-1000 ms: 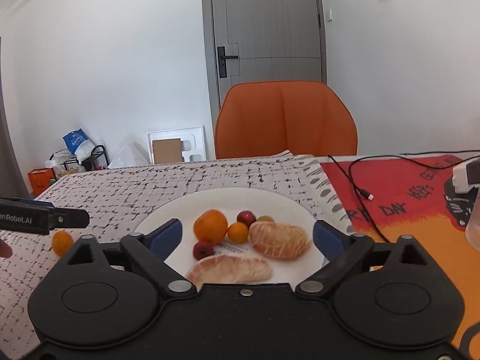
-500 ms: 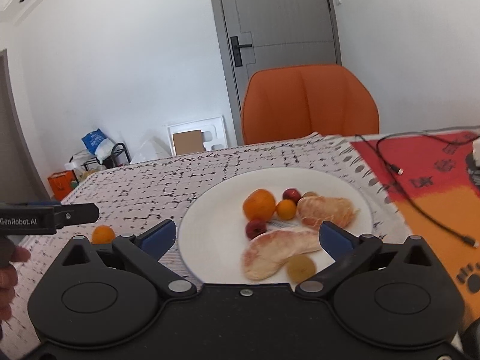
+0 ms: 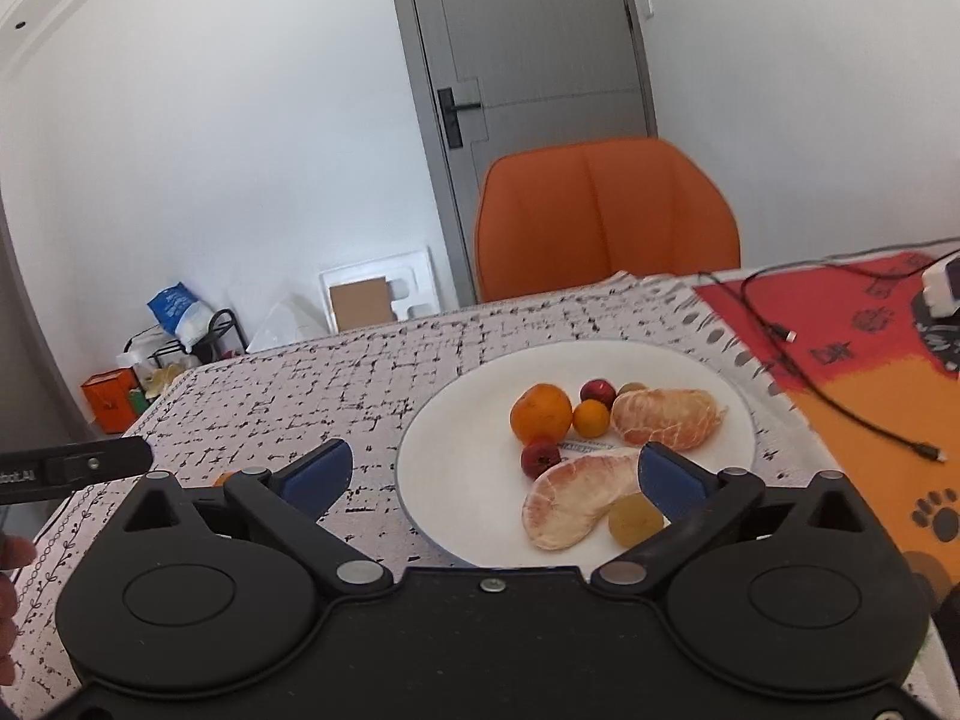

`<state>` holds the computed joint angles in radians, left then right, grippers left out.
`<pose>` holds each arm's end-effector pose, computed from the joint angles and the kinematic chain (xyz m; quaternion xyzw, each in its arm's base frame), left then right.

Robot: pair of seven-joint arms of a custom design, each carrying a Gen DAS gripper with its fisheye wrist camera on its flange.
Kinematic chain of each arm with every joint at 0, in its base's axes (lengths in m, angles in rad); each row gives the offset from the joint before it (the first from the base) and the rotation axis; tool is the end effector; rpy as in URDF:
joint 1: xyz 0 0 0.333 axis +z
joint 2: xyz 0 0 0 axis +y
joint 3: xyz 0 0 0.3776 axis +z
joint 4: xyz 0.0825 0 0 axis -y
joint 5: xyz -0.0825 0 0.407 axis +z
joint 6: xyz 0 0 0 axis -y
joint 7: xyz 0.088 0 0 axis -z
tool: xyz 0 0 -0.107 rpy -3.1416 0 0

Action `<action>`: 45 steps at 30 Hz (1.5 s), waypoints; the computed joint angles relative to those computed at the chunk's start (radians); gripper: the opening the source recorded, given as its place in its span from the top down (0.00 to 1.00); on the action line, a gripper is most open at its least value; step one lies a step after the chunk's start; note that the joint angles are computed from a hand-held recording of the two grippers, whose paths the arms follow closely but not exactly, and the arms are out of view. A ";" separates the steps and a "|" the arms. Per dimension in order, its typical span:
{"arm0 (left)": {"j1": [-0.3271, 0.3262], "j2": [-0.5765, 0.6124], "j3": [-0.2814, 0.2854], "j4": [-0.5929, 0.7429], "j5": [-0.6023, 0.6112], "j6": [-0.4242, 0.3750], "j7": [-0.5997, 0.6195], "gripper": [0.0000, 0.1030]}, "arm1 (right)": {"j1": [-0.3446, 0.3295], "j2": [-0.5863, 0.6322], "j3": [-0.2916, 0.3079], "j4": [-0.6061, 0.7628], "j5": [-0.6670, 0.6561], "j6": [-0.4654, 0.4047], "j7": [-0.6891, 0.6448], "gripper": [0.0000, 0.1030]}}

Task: Organize fruits
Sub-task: 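Move both open grippers back to the last orange and mandarin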

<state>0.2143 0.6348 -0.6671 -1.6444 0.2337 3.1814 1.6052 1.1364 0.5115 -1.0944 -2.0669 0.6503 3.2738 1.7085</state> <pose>0.7427 -0.2381 0.4714 -0.4719 0.7228 -0.4638 0.1994 0.6495 0.0637 0.4710 -0.4447 0.7442 -0.3687 0.3354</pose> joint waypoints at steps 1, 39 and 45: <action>0.006 -0.006 -0.002 -0.010 -0.001 0.003 -0.002 0.05 | 0.015 0.003 -0.012 -0.007 0.004 0.008 0.001 0.00; 0.117 0.052 -0.102 0.014 -0.146 -0.130 0.221 0.06 | -0.415 -0.145 0.541 0.076 -0.265 -0.036 -0.048 0.01; 0.082 0.077 -0.072 0.058 -0.211 -0.150 0.267 0.08 | -0.584 -0.126 0.707 0.130 -0.321 -0.077 -0.016 0.17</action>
